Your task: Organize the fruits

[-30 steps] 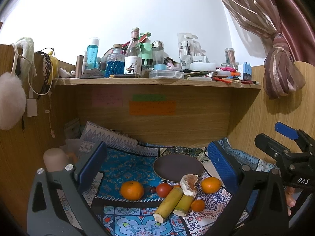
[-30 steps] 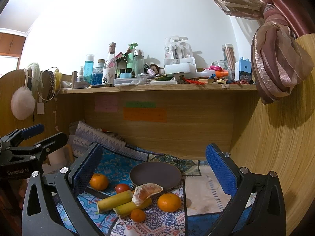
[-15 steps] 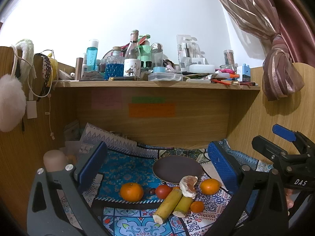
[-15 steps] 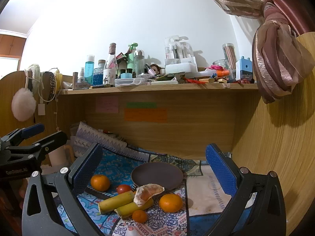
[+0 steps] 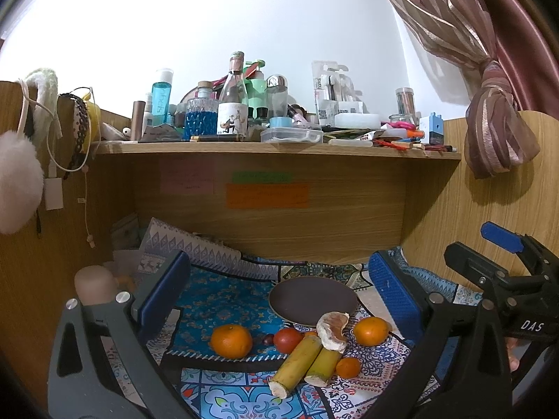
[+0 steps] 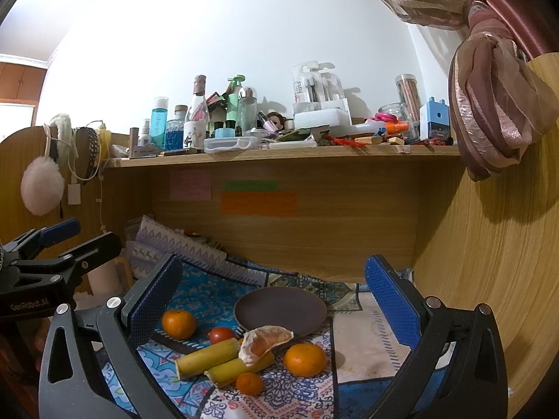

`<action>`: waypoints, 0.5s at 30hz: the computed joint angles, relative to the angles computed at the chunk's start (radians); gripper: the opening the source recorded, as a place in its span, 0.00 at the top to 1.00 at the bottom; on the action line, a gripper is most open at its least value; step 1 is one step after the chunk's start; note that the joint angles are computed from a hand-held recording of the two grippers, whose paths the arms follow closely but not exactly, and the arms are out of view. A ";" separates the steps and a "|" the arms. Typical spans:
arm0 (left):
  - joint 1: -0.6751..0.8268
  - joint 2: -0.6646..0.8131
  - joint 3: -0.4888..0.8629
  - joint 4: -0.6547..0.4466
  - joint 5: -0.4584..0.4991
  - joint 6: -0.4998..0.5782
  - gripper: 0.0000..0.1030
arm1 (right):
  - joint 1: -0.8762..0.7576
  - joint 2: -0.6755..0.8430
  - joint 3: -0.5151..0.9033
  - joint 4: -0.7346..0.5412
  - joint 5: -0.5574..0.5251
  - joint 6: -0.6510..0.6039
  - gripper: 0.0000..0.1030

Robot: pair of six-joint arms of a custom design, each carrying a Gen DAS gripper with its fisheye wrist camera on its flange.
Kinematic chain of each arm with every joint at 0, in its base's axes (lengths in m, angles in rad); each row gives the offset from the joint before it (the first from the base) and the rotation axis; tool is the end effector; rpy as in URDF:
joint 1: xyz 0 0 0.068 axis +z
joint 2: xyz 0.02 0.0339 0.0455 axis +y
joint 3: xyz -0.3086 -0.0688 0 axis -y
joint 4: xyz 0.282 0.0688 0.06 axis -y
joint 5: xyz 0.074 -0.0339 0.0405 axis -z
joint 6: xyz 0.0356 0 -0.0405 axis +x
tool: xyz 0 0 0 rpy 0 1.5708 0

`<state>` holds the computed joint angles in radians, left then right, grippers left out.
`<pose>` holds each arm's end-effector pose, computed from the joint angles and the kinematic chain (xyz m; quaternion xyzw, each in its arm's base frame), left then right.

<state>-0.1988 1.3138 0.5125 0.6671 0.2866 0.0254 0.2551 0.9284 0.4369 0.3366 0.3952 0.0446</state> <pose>0.2804 -0.0668 0.2367 0.1768 0.7300 -0.1635 0.6396 0.2140 0.0417 0.2639 0.0487 0.7542 -0.0523 0.6527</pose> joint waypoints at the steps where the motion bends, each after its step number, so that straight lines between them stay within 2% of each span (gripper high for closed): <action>1: 0.000 0.003 0.002 -0.001 0.001 0.000 0.00 | 0.000 0.002 0.000 0.001 -0.001 0.001 0.00; 15: 0.017 0.044 0.025 0.005 0.018 -0.004 0.00 | -0.019 0.045 0.010 0.016 -0.020 0.013 0.00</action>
